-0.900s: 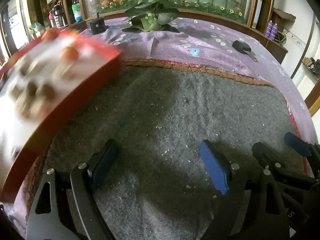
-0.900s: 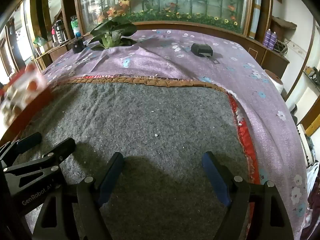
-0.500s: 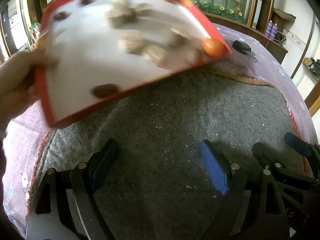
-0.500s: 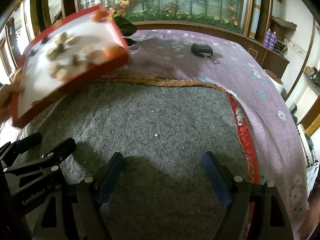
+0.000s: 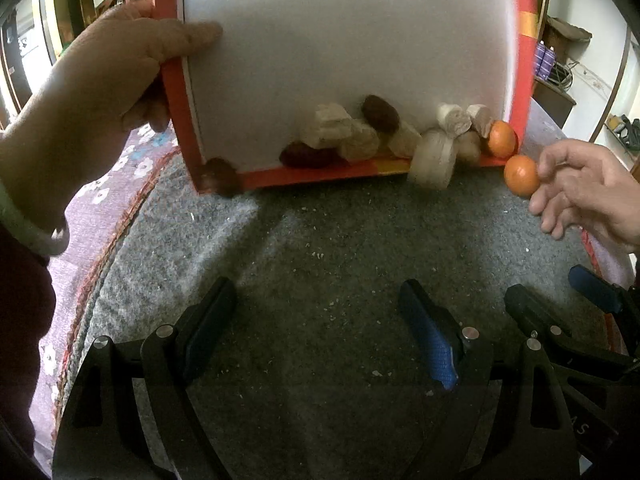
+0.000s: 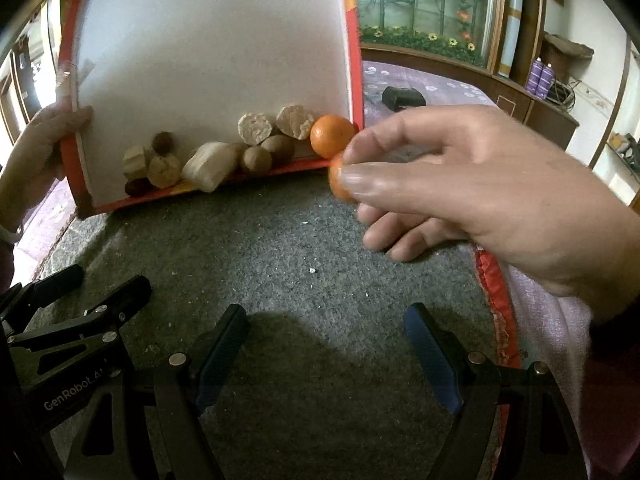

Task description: Organize fruits

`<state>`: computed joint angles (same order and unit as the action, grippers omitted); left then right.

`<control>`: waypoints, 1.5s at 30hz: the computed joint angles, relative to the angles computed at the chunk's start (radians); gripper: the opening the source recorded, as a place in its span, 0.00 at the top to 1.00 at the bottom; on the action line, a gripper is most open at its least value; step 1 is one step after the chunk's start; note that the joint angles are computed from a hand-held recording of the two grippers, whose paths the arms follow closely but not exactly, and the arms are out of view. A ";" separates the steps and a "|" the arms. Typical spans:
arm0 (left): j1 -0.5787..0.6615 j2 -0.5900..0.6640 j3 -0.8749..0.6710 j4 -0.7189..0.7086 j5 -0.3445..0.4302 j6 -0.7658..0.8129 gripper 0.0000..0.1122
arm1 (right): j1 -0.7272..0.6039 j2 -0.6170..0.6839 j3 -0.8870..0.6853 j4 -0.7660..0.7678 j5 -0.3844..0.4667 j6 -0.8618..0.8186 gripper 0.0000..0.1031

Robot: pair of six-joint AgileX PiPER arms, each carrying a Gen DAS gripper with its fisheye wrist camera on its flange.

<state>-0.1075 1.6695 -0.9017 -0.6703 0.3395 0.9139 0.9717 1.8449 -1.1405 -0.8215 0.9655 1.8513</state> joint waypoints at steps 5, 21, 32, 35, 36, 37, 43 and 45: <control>-0.004 -0.006 0.006 0.004 -0.002 -0.007 0.24 | 0.002 -0.003 0.004 0.000 0.001 0.001 0.21; 0.004 0.007 -0.002 -0.013 -0.003 0.016 0.24 | -0.003 0.007 -0.005 -0.001 -0.003 -0.001 0.21; 0.001 0.004 0.004 -0.015 -0.005 0.017 0.24 | -0.002 0.008 -0.007 -0.001 -0.002 -0.001 0.21; -0.001 0.004 0.005 -0.015 -0.007 0.016 0.24 | -0.001 0.007 -0.008 0.001 0.000 -0.003 0.21; -0.001 0.003 0.006 -0.017 -0.007 0.017 0.24 | -0.001 0.007 -0.009 0.001 0.001 -0.003 0.21; -0.001 0.004 0.005 -0.014 -0.007 0.014 0.24 | -0.001 0.008 -0.010 0.002 0.001 -0.003 0.21; 0.000 0.003 0.006 -0.014 -0.007 0.015 0.24 | -0.002 0.009 -0.006 0.000 -0.003 0.001 0.21; 0.000 0.003 0.005 -0.015 -0.006 0.016 0.24 | -0.001 0.009 -0.006 -0.001 -0.003 0.001 0.21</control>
